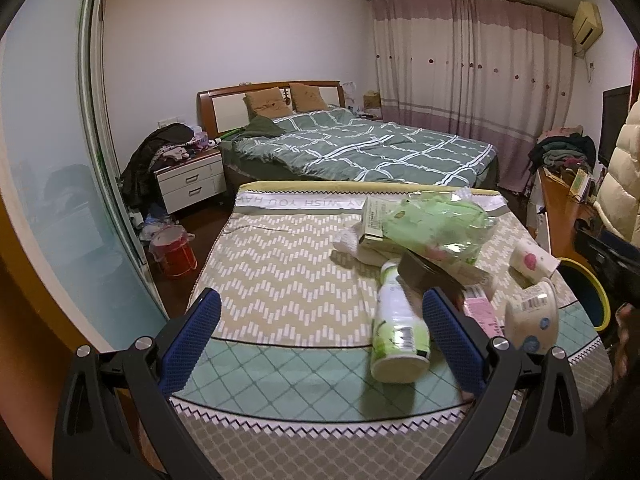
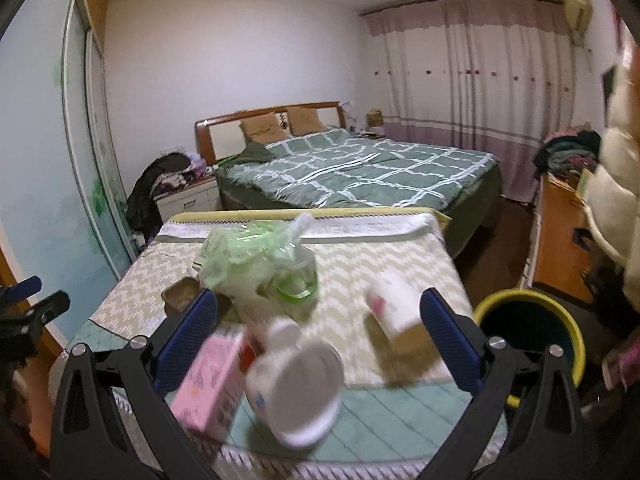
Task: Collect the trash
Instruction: 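Reach the right gripper to the green plastic bag and grasp it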
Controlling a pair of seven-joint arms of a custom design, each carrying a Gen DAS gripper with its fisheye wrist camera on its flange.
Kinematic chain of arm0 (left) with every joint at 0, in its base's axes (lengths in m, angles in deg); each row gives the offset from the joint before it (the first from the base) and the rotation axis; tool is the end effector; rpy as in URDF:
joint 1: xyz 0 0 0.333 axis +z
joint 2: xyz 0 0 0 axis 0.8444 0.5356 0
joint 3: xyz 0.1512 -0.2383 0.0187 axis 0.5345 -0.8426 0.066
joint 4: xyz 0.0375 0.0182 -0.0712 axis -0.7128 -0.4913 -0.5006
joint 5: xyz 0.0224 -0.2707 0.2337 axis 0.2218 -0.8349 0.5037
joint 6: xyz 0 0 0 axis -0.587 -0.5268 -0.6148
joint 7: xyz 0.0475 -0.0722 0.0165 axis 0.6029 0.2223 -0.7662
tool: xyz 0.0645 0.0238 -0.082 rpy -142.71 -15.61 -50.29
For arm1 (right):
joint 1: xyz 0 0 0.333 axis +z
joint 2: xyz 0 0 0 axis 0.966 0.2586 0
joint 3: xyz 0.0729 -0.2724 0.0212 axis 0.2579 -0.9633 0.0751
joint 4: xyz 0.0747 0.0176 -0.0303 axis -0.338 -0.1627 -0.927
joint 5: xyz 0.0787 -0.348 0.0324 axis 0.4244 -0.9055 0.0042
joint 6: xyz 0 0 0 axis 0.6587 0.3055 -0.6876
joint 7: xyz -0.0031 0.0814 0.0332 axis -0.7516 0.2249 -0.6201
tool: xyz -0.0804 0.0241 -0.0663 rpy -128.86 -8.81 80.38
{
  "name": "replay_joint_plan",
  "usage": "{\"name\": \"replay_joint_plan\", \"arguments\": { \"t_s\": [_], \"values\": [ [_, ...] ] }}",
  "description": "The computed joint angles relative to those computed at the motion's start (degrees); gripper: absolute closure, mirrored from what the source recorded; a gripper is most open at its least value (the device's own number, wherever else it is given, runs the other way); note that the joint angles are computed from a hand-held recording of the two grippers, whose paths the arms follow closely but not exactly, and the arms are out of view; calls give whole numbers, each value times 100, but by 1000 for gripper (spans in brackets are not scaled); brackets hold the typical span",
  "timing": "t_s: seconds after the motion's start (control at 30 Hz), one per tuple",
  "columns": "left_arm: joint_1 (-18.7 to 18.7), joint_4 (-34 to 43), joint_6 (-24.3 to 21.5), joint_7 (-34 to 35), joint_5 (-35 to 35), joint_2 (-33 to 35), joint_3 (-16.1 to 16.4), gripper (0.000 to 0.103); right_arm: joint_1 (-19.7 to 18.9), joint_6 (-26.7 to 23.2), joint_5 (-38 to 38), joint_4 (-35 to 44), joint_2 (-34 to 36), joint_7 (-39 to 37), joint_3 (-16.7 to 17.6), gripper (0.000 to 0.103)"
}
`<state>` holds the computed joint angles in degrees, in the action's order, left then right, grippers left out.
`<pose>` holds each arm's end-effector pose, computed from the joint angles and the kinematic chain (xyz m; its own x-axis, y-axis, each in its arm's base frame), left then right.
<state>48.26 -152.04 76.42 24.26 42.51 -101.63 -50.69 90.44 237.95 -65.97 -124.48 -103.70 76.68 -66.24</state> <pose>0.4254 -0.2633 0.5683 0.1958 -0.9803 -0.0260 -0.5336 -0.0843 -0.8415 0.4528 0.1410 0.5683 0.2457 -0.9648 -0.0939 -0.4736 -0.0349 -0.8800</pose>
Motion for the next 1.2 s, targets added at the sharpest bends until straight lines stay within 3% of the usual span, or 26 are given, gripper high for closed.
{"name": "replay_joint_plan", "arguments": {
  "t_s": [0.1, 0.27, 0.4, 0.6, 0.67, 0.8, 0.93, 1.1, 1.2],
  "values": [
    [32, 91, 34, 0, 55, 128, 36, 4, 302, -257, 193, 757, 675, -250, -139, 6],
    [49, 220, 205, 47, 146, 403, 164, 4, 102, -649, -38, 1672, 1495, -19, 124, 6],
    [16, 365, 353, 184, 114, 654, 299, 4, 83, -1261, 127, 2495, 2097, -92, 185, 6],
    [-24, 504, 604, 265, 34, 946, 484, 4, 136, -2122, -212, 3388, 2648, 51, 172, 6],
    [-44, 491, 647, 259, 26, 972, 520, 4, 179, -2253, -369, 3533, 2739, 121, 151, 11],
    [-41, 451, 739, 262, 0, 988, 587, 4, 138, -2680, -114, 3796, 2882, -166, 244, 32],
    [-20, 401, 801, 224, 25, 957, 604, 4, 39, -2786, 511, 3745, 2848, -689, 393, 51],
    [-6, 376, 791, 246, 9, 925, 589, 4, -27, -2407, 1396, 3327, 2516, -1350, 486, 63],
    [-12, 357, 779, 251, 18, 899, 564, 4, -26, -2164, 1865, 3060, 2238, -1724, 476, 64]
  ]
}}
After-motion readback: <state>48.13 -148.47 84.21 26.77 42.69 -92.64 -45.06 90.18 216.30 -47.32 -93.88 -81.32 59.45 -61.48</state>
